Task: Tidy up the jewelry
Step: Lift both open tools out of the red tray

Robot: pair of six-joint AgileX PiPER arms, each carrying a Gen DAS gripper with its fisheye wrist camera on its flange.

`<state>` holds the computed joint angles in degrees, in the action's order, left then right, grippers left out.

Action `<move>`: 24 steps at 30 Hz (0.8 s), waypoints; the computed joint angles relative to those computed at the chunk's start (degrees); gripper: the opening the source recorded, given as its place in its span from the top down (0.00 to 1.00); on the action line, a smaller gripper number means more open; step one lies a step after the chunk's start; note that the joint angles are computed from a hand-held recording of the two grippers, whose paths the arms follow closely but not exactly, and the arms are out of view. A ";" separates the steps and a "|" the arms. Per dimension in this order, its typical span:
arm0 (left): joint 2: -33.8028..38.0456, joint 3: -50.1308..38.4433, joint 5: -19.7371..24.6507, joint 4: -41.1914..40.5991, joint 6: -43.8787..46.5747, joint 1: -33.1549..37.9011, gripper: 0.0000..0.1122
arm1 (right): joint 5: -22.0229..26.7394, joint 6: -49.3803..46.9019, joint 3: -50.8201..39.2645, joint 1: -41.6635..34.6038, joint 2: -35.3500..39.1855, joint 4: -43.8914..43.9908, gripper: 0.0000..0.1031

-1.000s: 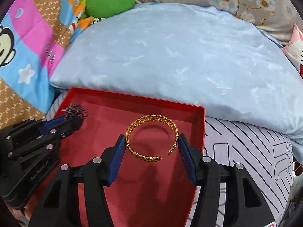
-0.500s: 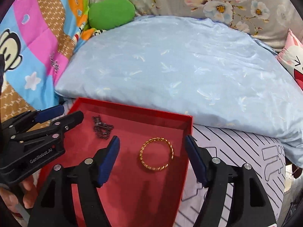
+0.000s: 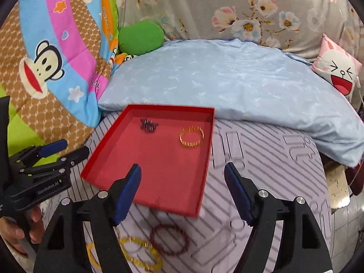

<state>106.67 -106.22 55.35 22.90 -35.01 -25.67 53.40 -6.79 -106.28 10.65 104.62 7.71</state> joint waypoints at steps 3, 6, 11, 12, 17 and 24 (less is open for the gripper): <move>-5.44 10.42 -2.89 0.21 -4.01 -1.64 0.44 | -4.77 1.40 11.72 1.21 -6.35 -2.22 0.30; -9.05 18.56 -4.79 1.97 -8.64 -3.73 0.44 | -8.49 3.95 21.17 2.65 -11.39 -4.69 0.30; -13.20 29.47 -7.07 5.16 -16.05 -7.27 0.44 | -11.76 6.13 32.14 4.11 -16.63 -5.36 0.30; -13.47 30.81 -7.15 5.90 -17.21 -8.00 0.44 | -12.55 7.64 34.17 4.84 -17.53 -6.87 0.30; -14.09 35.66 -7.72 9.22 -22.38 -10.82 0.44 | -13.89 9.09 38.09 5.32 -18.81 -6.47 0.30; -13.79 39.41 -9.88 9.90 -25.68 -11.36 0.44 | -15.36 12.96 38.92 6.80 -17.06 -9.73 0.30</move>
<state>92.88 -66.81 45.47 32.80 -60.69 -37.03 38.04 6.18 -67.37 17.45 87.56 -2.02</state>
